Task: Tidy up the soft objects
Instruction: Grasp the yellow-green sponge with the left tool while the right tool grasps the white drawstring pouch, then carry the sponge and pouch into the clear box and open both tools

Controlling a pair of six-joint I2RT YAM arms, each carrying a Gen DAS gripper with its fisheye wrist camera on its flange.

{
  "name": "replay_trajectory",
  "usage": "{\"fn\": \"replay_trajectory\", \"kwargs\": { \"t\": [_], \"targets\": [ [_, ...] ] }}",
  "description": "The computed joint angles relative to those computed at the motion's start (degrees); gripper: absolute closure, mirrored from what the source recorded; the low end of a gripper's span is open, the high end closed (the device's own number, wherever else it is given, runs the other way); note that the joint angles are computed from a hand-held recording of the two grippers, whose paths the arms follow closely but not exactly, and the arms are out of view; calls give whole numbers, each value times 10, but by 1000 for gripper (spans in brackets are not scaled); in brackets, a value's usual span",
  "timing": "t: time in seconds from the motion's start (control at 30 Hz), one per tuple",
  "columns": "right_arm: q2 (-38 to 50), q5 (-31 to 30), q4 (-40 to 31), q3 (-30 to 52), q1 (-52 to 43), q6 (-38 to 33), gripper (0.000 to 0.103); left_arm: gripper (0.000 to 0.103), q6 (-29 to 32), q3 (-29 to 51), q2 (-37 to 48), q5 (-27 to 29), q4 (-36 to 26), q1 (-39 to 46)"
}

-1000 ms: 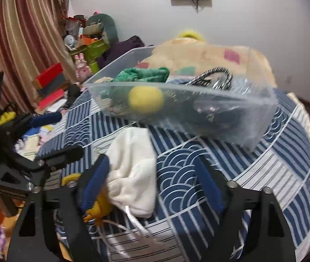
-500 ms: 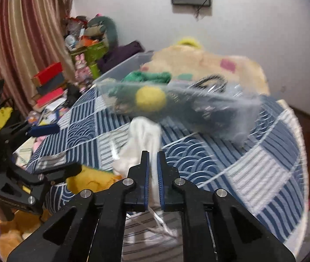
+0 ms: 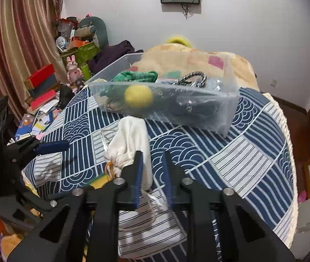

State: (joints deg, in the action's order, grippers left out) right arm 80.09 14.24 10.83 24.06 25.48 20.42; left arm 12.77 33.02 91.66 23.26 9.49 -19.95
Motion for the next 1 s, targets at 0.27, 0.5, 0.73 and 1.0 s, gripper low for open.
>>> {"fn": "replay_trajectory", "kwargs": {
  "t": [0.27,0.5,0.73,1.0],
  "targets": [
    [-77,27,-41,-34,-8,4,64,32,3,12,48,-13,4,-66],
    [-58,-6,-41,-26,-19,1,61,67,22,-13,17,16,14,-34],
    [47,-31,15,34,-3,-8,34,67,69,-24,-18,35,-12,57],
    [179,-80,36,95,-7,-24,57,67,83,15,17,56,-33,118]
  ]
}}
